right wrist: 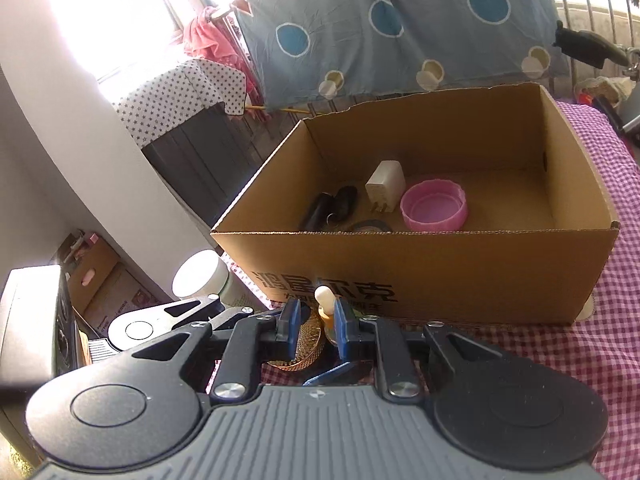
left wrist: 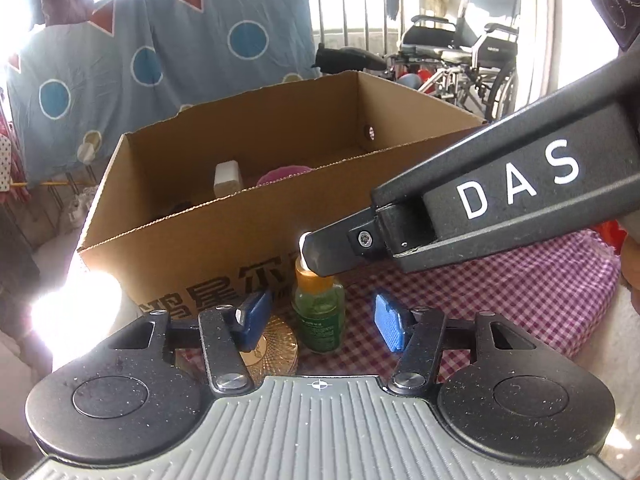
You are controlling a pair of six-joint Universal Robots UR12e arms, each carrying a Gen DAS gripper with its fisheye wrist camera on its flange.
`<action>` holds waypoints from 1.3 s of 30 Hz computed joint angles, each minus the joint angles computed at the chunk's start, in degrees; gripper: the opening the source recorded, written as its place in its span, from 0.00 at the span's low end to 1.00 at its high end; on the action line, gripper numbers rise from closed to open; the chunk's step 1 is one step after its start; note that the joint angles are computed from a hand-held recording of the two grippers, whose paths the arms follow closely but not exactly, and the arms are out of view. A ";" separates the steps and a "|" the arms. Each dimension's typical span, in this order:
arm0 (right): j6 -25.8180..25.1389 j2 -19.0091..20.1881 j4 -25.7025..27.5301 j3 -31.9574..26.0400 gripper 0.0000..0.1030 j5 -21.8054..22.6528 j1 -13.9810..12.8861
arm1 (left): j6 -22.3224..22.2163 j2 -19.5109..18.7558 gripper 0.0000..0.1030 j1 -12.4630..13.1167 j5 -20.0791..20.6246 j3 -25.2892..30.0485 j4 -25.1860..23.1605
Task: Organize rigid objects
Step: 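Move the right tool out of the box toward the green dropper bottle, then grasp the green dropper bottle with the right tool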
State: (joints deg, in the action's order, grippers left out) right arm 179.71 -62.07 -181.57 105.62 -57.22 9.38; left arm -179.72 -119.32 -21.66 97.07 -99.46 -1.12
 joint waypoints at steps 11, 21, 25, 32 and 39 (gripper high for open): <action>-2.60 1.74 1.64 -2.60 0.20 -2.51 0.89 | -1.84 -0.44 0.34 0.71 -2.05 0.59 -2.18; -2.36 1.97 2.41 -2.64 0.23 -1.04 0.29 | -2.67 -0.46 0.35 0.75 -2.89 0.71 -2.34; -1.82 1.44 2.22 -1.77 0.23 -1.33 -0.12 | -3.54 -0.32 0.35 0.94 -5.01 0.30 -1.59; -0.83 0.33 1.71 0.11 0.23 -1.91 -1.29 | -2.78 -0.45 0.38 0.89 -8.26 -0.58 0.83; -2.79 -0.16 4.68 -0.06 0.27 -0.25 -1.94 | -1.77 -1.42 0.40 -0.13 -5.28 0.60 -2.83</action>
